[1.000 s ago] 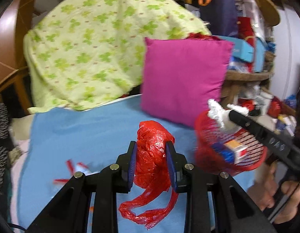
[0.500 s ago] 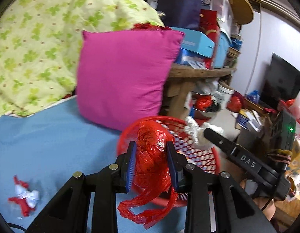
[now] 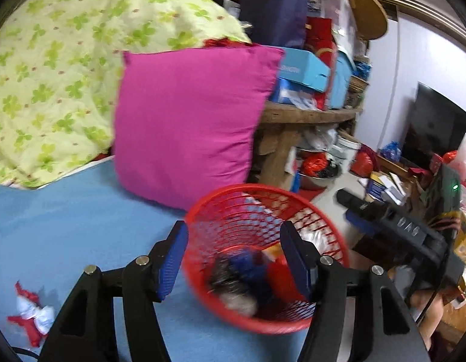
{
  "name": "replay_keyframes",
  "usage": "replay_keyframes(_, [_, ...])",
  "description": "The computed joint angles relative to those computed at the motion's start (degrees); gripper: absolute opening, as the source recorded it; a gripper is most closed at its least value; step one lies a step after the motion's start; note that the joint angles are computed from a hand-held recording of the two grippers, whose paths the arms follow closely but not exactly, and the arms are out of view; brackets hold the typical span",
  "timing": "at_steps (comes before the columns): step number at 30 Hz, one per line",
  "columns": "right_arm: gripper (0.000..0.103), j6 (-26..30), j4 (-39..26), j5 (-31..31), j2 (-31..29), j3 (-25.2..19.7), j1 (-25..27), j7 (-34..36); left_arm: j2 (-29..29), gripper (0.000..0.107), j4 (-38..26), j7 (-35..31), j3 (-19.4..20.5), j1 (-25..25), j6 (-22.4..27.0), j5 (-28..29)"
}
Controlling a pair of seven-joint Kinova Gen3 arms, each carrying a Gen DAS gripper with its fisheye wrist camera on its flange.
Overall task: Collect trash
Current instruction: 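Open both tools over the red basket to drop the items, then move both tools back to the remaining trash on the towel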
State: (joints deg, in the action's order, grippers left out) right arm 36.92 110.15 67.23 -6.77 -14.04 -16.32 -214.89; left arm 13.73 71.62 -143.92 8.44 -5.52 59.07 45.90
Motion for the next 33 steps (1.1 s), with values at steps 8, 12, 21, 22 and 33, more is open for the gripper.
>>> replay_keyframes(8, [0.066, 6.3, -5.0, 8.6, 4.4, -2.1, -6.4, 0.5, -3.4, 0.068, 9.0, -5.3, -5.9, -9.4, -6.6, 5.7])
replay_keyframes(12, [0.066, 7.1, -9.0, 9.9, 7.8, -1.4, -10.6, 2.9, -3.5, 0.069, 11.7, -6.3, -8.2, -12.6, -11.9, 6.0])
replay_keyframes(21, [0.066, 3.6, -23.0, 2.4, 19.4, -8.7, -9.7, 21.7, -0.9, 0.069, 15.0, -4.4, -9.0, -19.0, -25.1, 5.6])
replay_keyframes(22, [0.066, 4.1, -24.7, 1.5, 21.0, -11.4, -8.3, 24.1, -0.6, 0.069, 15.4, -4.6, -8.8, -19.3, -26.7, 5.0])
replay_keyframes(33, [0.066, 9.8, -43.6, -11.1, 37.6, -25.7, -5.3, 49.7, 6.1, 0.069, 7.7, 9.4, -7.8, -22.1, -20.6, -8.8])
